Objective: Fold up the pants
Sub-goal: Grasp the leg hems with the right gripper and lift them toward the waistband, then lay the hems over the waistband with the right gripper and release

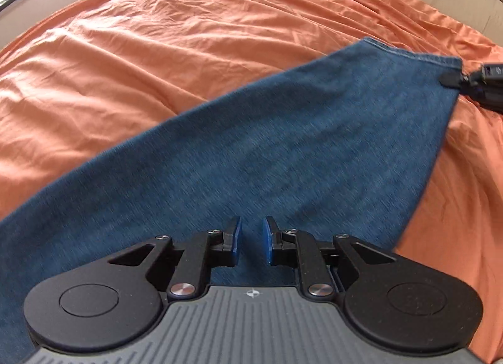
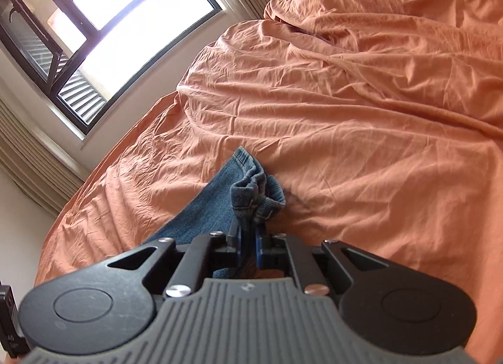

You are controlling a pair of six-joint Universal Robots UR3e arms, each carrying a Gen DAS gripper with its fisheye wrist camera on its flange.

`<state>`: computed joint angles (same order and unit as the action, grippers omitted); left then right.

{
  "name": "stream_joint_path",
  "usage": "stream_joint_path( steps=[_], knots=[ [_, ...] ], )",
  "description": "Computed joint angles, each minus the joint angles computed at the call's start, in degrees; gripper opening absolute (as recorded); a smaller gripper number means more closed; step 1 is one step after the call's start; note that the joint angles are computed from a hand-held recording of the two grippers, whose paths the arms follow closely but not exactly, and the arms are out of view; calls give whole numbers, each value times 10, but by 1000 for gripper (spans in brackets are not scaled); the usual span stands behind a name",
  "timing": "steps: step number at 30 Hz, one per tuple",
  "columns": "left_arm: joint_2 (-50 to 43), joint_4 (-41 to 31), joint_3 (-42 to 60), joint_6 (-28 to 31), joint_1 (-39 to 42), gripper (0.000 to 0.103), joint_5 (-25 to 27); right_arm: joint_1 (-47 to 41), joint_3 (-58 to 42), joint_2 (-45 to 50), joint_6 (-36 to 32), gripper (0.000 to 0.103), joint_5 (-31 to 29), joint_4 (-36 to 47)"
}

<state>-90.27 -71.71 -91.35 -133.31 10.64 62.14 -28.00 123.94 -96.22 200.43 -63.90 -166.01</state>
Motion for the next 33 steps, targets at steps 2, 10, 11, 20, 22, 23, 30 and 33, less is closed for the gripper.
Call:
stream_joint_path(
  steps=[2,10,11,20,22,23,30,33],
  knots=[
    [56,-40,-52,30,25,19,-25,19,-24,-7,-3,3,-21,25],
    [177,-332,-55,231,155,17,-87,151,-180,-6,-31,3,-137,115],
    [181,-365,-40,256,178,17,-91,174,-207,1,-32,3,-154,125],
    [112,-597,163,433,409,17,-114,417,-509,151,-71,3,-321,213],
    [95,-615,191,450,450,17,-116,469,-592,206,-82,3,-348,237],
    [85,-618,204,453,467,17,-117,490,-630,232,-86,3,-358,249],
    [12,-624,274,442,542,17,-110,616,-903,462,-59,3,-377,348],
    [-21,-627,305,435,560,17,-105,650,-955,539,-29,3,-357,370]
  ],
)
